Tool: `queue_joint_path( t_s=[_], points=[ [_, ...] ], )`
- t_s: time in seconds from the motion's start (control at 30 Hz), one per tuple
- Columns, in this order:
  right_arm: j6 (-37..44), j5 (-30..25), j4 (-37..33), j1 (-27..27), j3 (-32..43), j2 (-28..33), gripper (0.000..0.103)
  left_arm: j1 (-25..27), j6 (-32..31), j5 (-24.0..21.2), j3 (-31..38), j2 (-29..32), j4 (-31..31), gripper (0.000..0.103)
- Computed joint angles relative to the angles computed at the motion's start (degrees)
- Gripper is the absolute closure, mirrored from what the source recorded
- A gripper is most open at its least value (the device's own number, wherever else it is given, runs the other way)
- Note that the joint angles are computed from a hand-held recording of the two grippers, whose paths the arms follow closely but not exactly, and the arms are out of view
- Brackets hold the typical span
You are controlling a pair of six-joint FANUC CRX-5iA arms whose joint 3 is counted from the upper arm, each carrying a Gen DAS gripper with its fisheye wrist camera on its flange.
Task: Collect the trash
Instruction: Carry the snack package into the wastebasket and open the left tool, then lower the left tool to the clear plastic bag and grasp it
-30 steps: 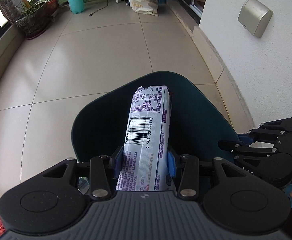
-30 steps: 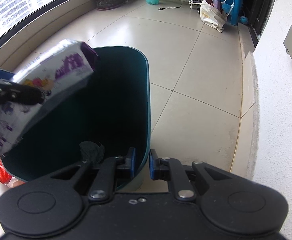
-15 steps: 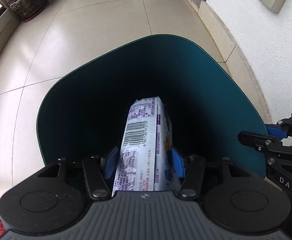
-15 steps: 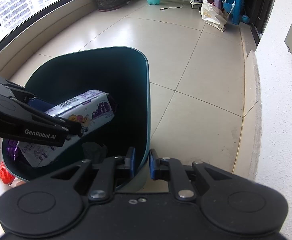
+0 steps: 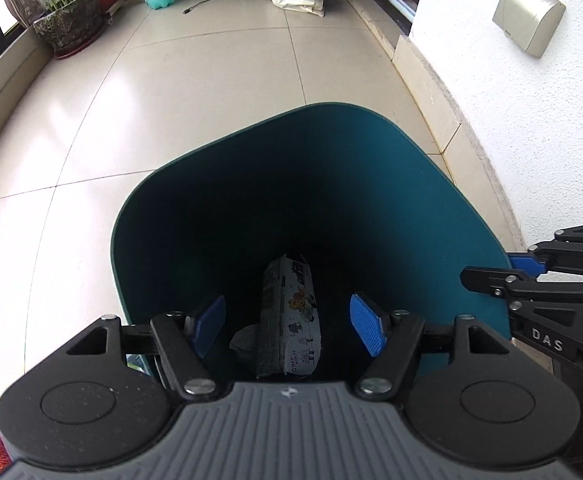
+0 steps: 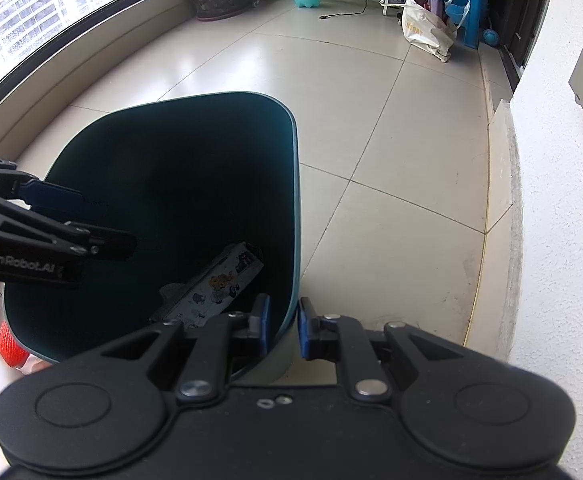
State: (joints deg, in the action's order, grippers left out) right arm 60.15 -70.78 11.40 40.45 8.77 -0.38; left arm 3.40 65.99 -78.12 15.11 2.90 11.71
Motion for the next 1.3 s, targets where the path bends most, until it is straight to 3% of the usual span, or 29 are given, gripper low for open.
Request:
queue_joint_path(
  t_s=[0.47,0.63,0.73,1.0,1.17,1.3],
  points=[
    [-0.7,-1.17,0.91,0.67,1.2,1.35,0.09,7.34,-5.92,1.42,-3.49,-7.3,7.01,0.033],
    [-0.99,-1.45,1.28,0.96,1.38,1.59,0.09,12.71,-8.42,-0.27,-4.47,-9.08,10.04,0.032],
    [-1.06,-1.43,1.62,1.18,1.21,1.51,0.09,17.26,-10.96,-0.63,-6.31,-10.86,12.14,0.024],
    [-2.05,-2.2,2.61,1.98,1.36,1.48,0.092,22.53,-11.54,2.56,-8.99,-9.79,8.67,0.022],
    [-3.11,-3.14,4.24,2.53,2.27,2.54,0.095,21.27,-12.75,9.05,-13.41,-7.56,5.52,0.022],
    [-2.13,-3.78,5.21,2.73,3.17,3.82,0.097,20.45,-12.98,10.83,-14.97,-4.25,3.55,0.022]
  ],
)
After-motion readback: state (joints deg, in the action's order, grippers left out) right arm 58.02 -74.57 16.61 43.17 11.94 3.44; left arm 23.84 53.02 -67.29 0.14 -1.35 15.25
